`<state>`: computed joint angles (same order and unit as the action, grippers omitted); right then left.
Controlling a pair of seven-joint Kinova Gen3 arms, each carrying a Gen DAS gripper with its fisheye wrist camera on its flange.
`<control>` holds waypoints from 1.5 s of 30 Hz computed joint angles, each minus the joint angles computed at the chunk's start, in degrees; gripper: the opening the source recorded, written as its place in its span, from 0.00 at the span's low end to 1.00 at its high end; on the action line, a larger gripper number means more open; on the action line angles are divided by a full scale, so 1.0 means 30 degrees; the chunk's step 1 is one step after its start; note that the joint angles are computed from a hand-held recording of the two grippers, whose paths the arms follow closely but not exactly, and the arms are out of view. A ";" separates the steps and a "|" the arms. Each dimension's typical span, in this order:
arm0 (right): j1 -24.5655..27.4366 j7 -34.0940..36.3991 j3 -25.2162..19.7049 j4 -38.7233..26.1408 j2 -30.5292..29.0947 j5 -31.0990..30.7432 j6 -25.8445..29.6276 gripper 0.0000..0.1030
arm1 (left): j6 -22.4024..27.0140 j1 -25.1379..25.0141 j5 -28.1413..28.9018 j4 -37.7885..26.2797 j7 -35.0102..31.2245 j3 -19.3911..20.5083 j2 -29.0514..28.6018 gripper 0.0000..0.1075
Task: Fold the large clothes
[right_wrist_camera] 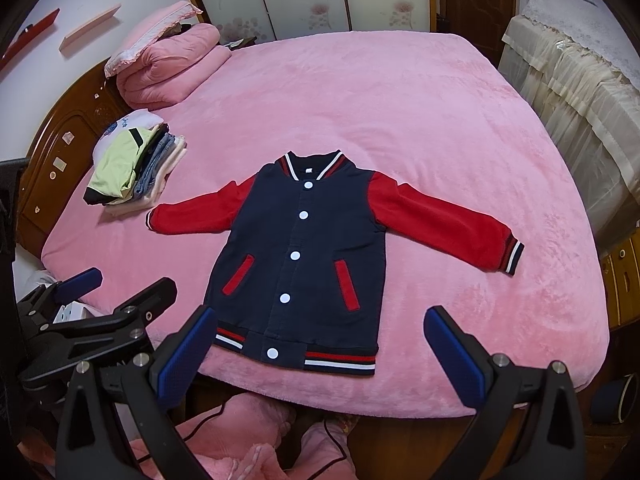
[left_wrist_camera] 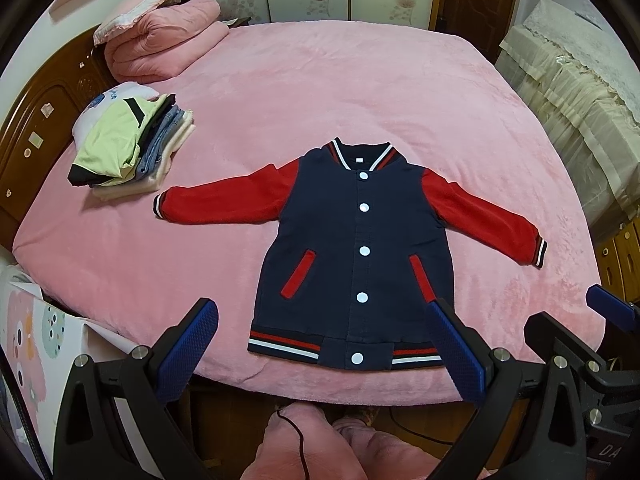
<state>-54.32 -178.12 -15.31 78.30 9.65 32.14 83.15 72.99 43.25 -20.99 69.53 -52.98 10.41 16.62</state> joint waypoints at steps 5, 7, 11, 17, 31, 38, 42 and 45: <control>0.0263 0.0254 -0.0031 0.0260 -0.0244 -0.0216 -0.0330 1.00 | 0.0019 0.0056 0.0010 0.0130 0.0190 0.0006 -0.0034 0.95; 0.0343 0.0265 -0.0051 0.0336 -0.0313 -0.0278 -0.0465 1.00 | 0.0025 0.0057 -0.0006 0.0179 0.0217 0.0021 -0.0086 0.95; 0.0315 0.0166 -0.0139 0.0433 -0.0401 -0.0041 -0.0402 1.00 | -0.0169 0.0137 -0.0245 0.0255 0.0203 0.0060 -0.0132 0.95; 0.0148 -0.0513 -0.0296 0.0794 -0.0591 0.0715 -0.0309 1.00 | -0.0434 0.0230 -0.0621 0.0119 -0.0101 0.0083 -0.0160 0.95; 0.1217 0.1502 0.0108 0.0134 0.0391 -0.1365 -0.2418 1.00 | 0.0101 -0.2633 0.3311 0.1370 -0.1451 -0.0158 -0.0540 0.95; 0.0963 0.3327 0.0715 -0.0510 0.2355 -0.2789 -0.4396 1.00 | 0.0045 -0.5704 0.6554 0.4267 -0.1670 -0.0629 -0.0566 0.95; 0.0326 0.5236 0.1290 -0.2445 0.4486 -0.3091 -0.4127 1.00 | -0.0832 -0.7395 0.7182 0.5504 -0.2656 -0.1062 -0.0075 0.95; 0.0285 0.6685 0.1763 -0.3848 0.6076 -0.3664 -0.4611 1.00 | -0.0764 -0.8857 0.7608 0.4969 -0.4141 -0.1388 0.1140 0.95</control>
